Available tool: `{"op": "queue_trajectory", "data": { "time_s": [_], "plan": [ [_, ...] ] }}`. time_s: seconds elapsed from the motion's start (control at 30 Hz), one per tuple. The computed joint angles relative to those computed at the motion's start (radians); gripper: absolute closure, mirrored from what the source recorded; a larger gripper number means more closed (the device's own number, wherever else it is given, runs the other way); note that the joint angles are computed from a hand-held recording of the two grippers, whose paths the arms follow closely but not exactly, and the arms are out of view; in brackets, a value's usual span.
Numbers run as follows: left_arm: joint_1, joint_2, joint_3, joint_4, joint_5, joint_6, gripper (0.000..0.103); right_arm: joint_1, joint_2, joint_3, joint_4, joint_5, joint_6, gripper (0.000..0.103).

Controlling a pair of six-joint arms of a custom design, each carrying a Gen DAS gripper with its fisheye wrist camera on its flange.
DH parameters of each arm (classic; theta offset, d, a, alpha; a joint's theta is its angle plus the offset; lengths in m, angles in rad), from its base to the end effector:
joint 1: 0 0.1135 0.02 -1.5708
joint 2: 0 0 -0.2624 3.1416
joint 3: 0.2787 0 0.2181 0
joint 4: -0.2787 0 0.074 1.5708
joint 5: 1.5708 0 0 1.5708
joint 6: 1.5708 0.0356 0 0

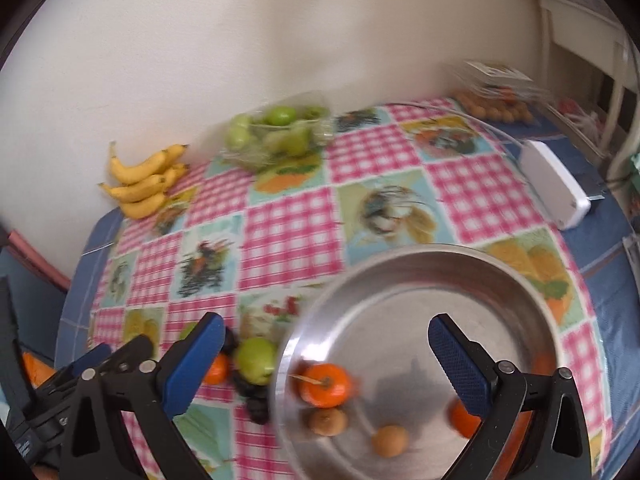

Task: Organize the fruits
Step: 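Move both grippers back from the bowl toward the remaining fruit, then lower the left gripper onto the large green mango and close on it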

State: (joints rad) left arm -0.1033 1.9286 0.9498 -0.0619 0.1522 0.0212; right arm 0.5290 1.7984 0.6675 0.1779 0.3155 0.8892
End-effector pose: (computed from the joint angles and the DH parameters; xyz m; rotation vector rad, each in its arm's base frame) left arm 0.3316 -0.0398 0.1246 0.2162 2.6009 -0.2279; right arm 0.2518 0.1344 0.1171 0.5650 2.4041 0.2147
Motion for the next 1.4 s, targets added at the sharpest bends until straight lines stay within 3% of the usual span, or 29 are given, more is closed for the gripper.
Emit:
{"op": "queue_trajectory", "data": {
  "time_s": [0.33, 0.73, 1.07, 1.3, 1.4],
  "plan": [
    [0.118, 0.007, 0.028, -0.014, 0.004, 0.001, 0.007, 0.124, 0.184, 0.235, -0.051, -0.049, -0.023, 0.000],
    [0.203, 0.072, 0.086, -0.048, 0.011, -0.004, 0.006, 0.159, 0.312, 0.394, -0.121, -0.096, -0.010, 0.000],
    [0.171, 0.139, 0.117, -0.052, -0.007, 0.006, 0.006, 0.105, 0.330, 0.369, -0.152, -0.123, 0.001, 0.000],
    [0.116, 0.203, 0.214, -0.146, 0.073, 0.025, 0.007, 0.062, 0.323, 0.325, -0.127, -0.145, 0.025, 0.001],
    [0.095, 0.222, 0.245, -0.164, 0.089, 0.012, 0.007, 0.052, 0.318, 0.315, -0.123, -0.148, 0.022, 0.008]
  ]
}}
